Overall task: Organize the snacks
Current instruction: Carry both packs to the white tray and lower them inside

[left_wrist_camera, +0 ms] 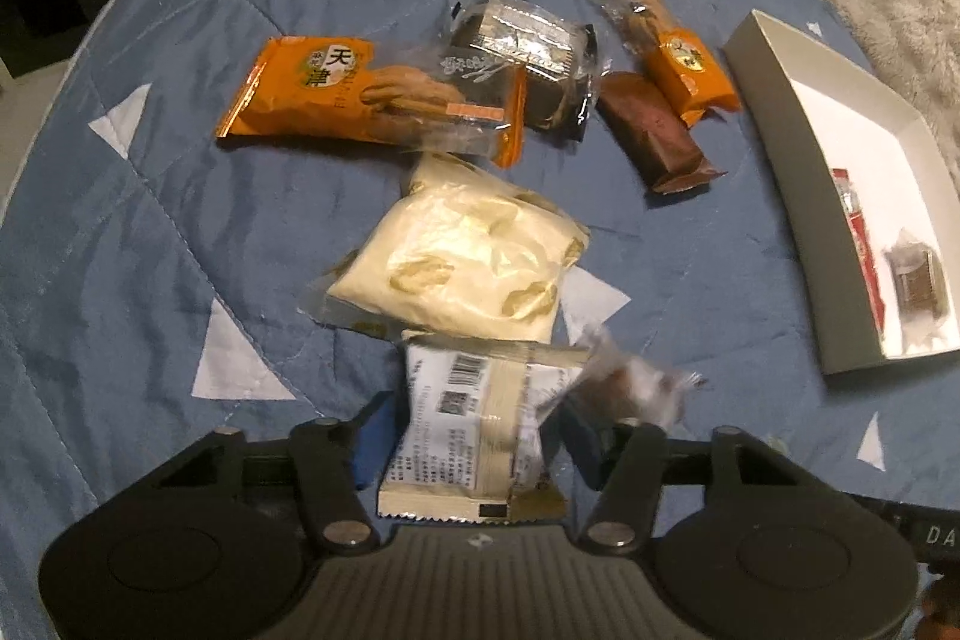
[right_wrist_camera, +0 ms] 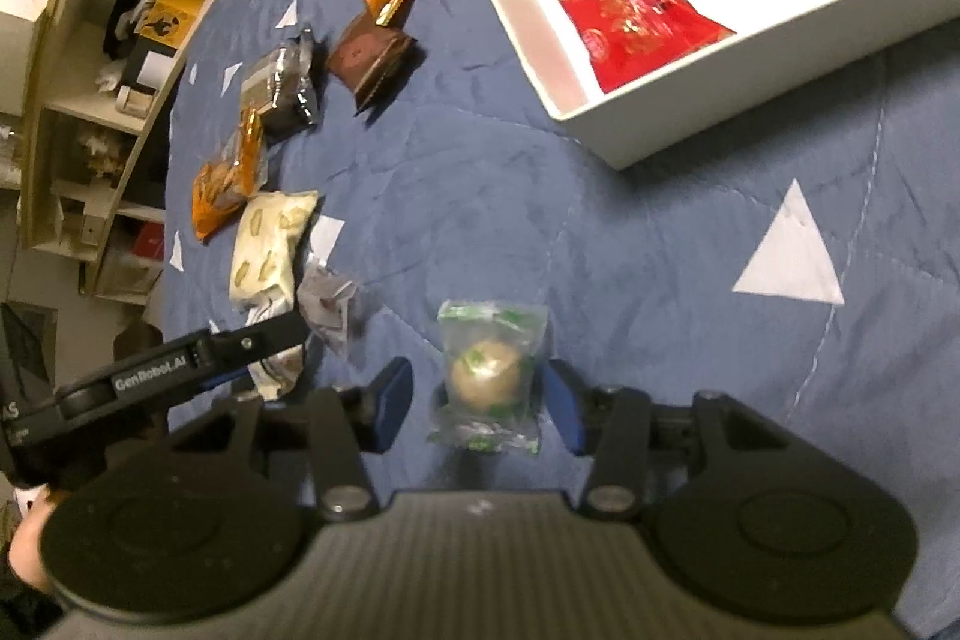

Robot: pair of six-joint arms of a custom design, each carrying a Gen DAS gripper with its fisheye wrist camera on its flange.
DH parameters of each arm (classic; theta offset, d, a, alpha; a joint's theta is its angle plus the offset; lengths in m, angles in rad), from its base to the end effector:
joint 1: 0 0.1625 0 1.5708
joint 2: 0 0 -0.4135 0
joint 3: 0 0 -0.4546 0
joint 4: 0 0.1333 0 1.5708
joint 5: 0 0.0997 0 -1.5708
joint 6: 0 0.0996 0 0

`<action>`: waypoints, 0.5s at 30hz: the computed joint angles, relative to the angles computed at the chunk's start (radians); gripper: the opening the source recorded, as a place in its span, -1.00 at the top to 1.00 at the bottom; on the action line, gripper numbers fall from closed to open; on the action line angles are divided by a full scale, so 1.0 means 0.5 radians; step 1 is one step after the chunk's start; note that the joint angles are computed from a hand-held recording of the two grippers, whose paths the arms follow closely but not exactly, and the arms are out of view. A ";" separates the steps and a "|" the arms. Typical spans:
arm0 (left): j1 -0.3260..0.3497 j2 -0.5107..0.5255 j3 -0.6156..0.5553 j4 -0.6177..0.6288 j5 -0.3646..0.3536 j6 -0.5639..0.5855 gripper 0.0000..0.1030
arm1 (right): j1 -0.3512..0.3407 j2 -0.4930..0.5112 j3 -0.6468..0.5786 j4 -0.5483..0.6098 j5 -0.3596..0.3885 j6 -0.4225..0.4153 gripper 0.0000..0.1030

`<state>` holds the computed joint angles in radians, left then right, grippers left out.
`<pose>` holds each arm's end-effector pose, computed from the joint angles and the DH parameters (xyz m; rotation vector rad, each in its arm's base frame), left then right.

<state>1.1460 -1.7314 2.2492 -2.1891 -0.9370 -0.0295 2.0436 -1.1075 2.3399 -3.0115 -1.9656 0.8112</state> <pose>-0.0046 -0.4766 0.2758 0.4556 2.4876 -0.3107 0.2905 -0.3594 0.0343 -0.5464 -2.8396 0.5883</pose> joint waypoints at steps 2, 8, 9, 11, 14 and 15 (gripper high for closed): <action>-0.013 -0.005 0.014 -0.003 0.023 0.038 -0.06 | 0.016 0.012 -0.008 0.020 -0.029 -0.017 0.14; -0.043 -0.078 0.051 0.003 -0.014 0.043 0.02 | 0.044 0.001 -0.008 0.048 -0.056 -0.099 0.36; -0.051 -0.101 0.064 -0.006 -0.031 0.042 0.02 | 0.051 0.009 -0.016 0.045 -0.062 -0.117 0.36; -0.073 -0.142 0.093 -0.041 -0.044 0.029 0.03 | 0.071 0.018 -0.031 0.039 -0.079 -0.161 0.36; -0.117 -0.208 0.134 -0.102 -0.036 0.009 0.03 | 0.143 0.024 -0.058 0.032 -0.202 -0.309 0.37; -0.137 -0.231 0.150 -0.128 -0.034 0.006 0.03 | 0.173 0.023 -0.068 0.031 -0.260 -0.364 0.37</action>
